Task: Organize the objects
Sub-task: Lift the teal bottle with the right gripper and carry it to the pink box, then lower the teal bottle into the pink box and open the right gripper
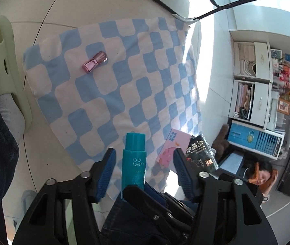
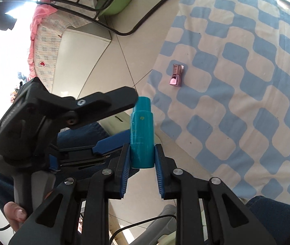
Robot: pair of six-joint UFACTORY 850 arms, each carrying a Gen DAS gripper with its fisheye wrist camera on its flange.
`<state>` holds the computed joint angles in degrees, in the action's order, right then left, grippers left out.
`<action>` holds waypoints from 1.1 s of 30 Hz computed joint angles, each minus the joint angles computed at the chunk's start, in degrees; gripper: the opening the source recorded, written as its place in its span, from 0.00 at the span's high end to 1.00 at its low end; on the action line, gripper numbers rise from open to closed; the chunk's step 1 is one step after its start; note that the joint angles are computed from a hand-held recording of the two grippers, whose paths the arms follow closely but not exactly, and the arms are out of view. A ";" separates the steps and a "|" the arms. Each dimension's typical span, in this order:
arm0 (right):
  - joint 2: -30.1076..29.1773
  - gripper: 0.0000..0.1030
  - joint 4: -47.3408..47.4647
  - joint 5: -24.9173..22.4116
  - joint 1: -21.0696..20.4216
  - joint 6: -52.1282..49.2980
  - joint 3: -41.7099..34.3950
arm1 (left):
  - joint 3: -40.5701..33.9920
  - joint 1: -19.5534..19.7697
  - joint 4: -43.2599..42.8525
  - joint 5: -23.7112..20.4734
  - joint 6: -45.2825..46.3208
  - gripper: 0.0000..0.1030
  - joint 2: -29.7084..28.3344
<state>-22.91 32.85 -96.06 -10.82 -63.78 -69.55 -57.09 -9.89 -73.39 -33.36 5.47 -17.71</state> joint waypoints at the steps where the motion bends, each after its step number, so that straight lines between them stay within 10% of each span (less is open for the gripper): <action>1: -0.29 0.76 -0.11 -0.26 -0.40 -0.71 -0.86 | -0.08 -0.09 1.04 0.20 -0.25 0.78 0.29; 12: 4.52 0.77 -1.36 7.37 -0.91 -6.43 0.12 | 0.18 -1.31 -1.13 0.79 4.64 0.78 2.70; 14: 4.29 0.77 -2.70 10.79 -0.92 -5.61 -0.18 | 0.82 -1.35 -6.66 1.16 6.51 0.41 2.67; 16: 2.40 0.77 -3.26 13.37 -1.51 -1.89 -1.97 | 1.58 -1.46 -11.40 2.61 8.84 0.27 3.05; 22: -4.61 0.77 -7.02 28.79 -4.71 10.14 -13.00 | 0.00 -2.10 -9.28 2.67 5.53 0.27 1.97; 33: -22.80 0.72 -23.48 31.17 -4.57 32.20 -36.33 | -2.68 -1.83 -5.09 0.05 0.45 0.27 -0.41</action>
